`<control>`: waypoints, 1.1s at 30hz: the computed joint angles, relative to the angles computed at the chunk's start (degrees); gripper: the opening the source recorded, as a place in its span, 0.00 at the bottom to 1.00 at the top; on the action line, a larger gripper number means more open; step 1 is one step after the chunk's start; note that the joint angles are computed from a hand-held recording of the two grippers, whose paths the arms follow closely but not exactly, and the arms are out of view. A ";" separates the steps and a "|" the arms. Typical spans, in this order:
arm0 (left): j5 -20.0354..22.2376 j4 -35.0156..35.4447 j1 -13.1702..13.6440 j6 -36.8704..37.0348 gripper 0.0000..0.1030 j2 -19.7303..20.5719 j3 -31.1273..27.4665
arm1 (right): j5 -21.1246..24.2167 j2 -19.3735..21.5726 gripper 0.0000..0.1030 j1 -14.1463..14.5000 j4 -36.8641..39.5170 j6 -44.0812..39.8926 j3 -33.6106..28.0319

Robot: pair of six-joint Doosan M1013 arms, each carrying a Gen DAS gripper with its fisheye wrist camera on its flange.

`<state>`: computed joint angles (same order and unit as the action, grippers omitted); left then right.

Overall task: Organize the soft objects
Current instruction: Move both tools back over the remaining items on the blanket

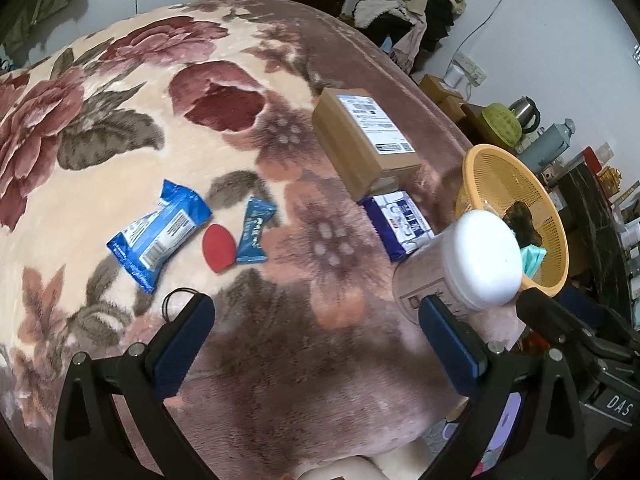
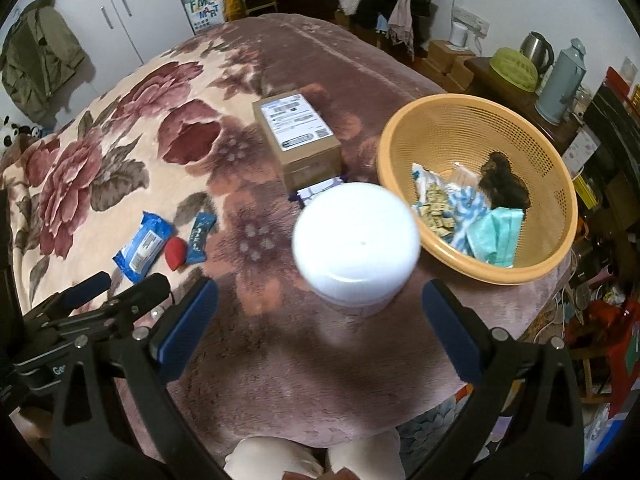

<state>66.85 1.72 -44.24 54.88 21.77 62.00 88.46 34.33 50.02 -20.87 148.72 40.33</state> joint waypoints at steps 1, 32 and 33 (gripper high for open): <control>-0.03 0.00 0.11 -0.01 0.99 -0.18 0.31 | 0.17 0.30 1.00 0.10 0.04 -0.20 -0.50; -0.43 0.10 3.20 -0.90 0.99 -4.62 10.70 | 2.23 7.51 1.00 2.33 5.91 -3.93 -8.95; -0.42 0.00 3.29 -0.90 0.99 -4.68 10.86 | 2.15 7.62 1.00 2.35 6.23 -3.97 -8.95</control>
